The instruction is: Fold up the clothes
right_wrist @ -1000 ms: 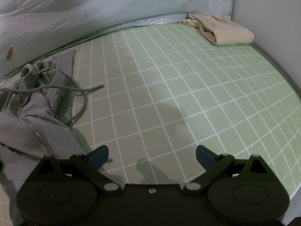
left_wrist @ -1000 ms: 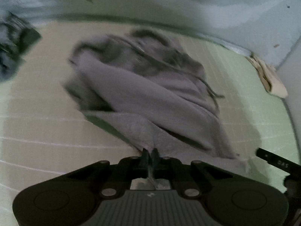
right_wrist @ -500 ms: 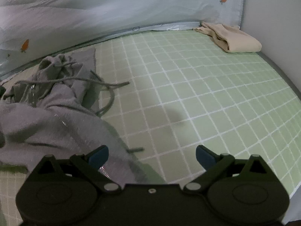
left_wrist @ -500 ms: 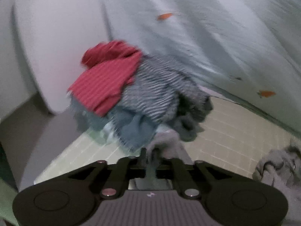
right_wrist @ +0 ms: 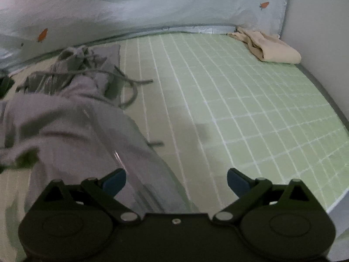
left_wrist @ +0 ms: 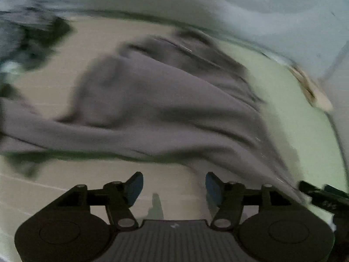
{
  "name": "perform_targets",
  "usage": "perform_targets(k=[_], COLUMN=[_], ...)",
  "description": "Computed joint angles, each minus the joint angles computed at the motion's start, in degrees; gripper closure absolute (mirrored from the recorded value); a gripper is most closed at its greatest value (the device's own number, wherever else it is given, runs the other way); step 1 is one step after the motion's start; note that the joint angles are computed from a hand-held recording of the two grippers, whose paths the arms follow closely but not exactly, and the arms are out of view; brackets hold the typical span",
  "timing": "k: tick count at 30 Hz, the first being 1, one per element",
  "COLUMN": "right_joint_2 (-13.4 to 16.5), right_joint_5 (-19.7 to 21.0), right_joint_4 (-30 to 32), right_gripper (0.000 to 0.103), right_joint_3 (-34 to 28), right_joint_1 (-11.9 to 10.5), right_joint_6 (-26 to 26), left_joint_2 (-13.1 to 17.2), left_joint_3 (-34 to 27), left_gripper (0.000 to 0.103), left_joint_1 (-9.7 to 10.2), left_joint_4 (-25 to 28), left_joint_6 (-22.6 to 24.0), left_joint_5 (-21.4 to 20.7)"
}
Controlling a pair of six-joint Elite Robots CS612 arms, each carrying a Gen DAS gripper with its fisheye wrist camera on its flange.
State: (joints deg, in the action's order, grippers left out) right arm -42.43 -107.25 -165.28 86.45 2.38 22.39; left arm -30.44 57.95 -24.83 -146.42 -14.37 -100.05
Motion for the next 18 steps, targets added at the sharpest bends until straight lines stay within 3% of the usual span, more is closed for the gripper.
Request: perform_targets(k=[3,6,9,11,14,18], right_joint_2=[-1.6,-2.8,-3.7,-4.0,-4.2,-3.4], right_joint_5=[0.3,-0.6,-0.9,-0.6,-0.3,-0.3], right_joint_4=[0.1,-0.5,-0.5,-0.3,-0.5,-2.3], right_gripper=[0.003,0.003,0.003,0.003,0.003,0.003], right_joint_3=[2.8,5.0,7.0,7.7,8.3,7.3], right_joint_1=[-0.6,-1.0,-1.5,-1.8,-2.1,-1.8], right_joint_6=[-0.3,-0.7,0.2,1.5,3.4,4.3], left_joint_2=[1.5,2.1,2.0,1.3,-0.9,-5.4], left_joint_3=[-1.8,-1.6,-0.6,0.6,3.5,9.2], left_gripper=[0.037,0.042,0.091,0.093,0.094,0.094], left_joint_1=[-0.58,-1.42,-1.58,-1.13,-0.40,0.51], left_joint_4=[3.6,5.3,4.7,2.6,-2.9,-11.7], left_joint_6=[-2.6,-4.6,-7.5,-10.2,-12.8,-15.5], left_joint_5=[-7.1,-6.9,-7.0,-8.0,-5.6,4.9])
